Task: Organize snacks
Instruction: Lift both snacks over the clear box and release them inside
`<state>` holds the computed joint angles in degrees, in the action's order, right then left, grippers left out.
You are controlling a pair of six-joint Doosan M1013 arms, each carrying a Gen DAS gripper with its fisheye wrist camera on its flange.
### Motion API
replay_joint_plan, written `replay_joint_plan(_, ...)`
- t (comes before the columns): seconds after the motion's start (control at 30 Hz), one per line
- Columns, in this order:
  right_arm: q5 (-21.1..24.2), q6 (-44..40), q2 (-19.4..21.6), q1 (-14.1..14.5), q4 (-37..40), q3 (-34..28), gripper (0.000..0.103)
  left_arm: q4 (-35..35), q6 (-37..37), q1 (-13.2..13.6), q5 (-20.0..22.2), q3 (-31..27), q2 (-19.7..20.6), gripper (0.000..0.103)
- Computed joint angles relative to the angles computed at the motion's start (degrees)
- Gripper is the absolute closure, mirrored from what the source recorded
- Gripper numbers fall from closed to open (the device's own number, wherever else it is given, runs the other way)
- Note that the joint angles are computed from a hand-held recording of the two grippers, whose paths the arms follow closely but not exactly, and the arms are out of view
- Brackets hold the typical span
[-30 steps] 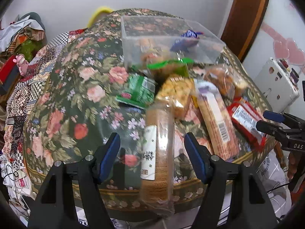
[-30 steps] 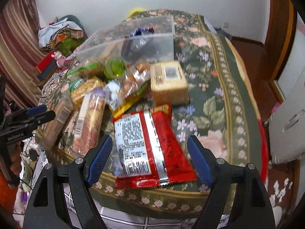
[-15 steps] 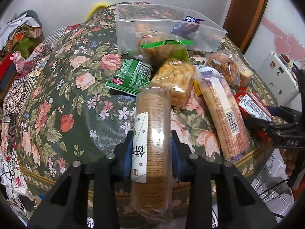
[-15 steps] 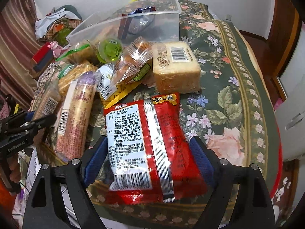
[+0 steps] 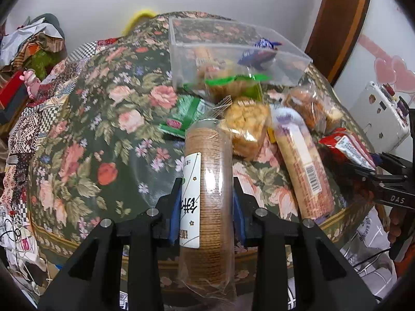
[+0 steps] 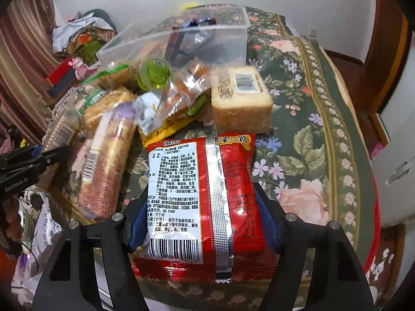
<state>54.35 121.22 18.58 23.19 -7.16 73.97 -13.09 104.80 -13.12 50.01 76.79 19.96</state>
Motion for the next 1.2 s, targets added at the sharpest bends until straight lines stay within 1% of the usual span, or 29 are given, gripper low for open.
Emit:
replay_joint_plan(0.13,-1.7,0.76,-0.68,-0.26,-1.63,-0.6,0.035,-0.63,-0.3,0.3,-1.18,-0.65,-0.36,0.069)
replay_joint_plan(0.3,-3.45,1.69,-0.54,-0.04,-4.8,-2.42,0.035,-1.86,0.28,0.44,-2.43,-2.05,-0.39,0.069)
replay_joint_plan(0.43,-4.79,2.07,0.15,-0.08,-6.43,-4.12,0.035,-2.73,0.57,0.41,-3.61,-4.03,0.06,0.069)
replay_joint_plan(0.6,-5.97,2.64,1.52,-0.28,-8.21,-6.84,0.035,-3.61,0.66,0.35,-4.02,-7.0,1.25,0.069)
replay_joint_plan(0.9,-7.4,2.8,3.75,-1.59,-8.57,-10.67,0.035,-3.2,0.61,-0.11,-4.23,-13.28,4.59,0.069)
replay_joint_plan(1.2,-8.02,0.55,7.24,-2.32,-6.81,-15.99,0.035,-2.02,0.23,-0.8,-3.22,-20.52,9.01,0.069)
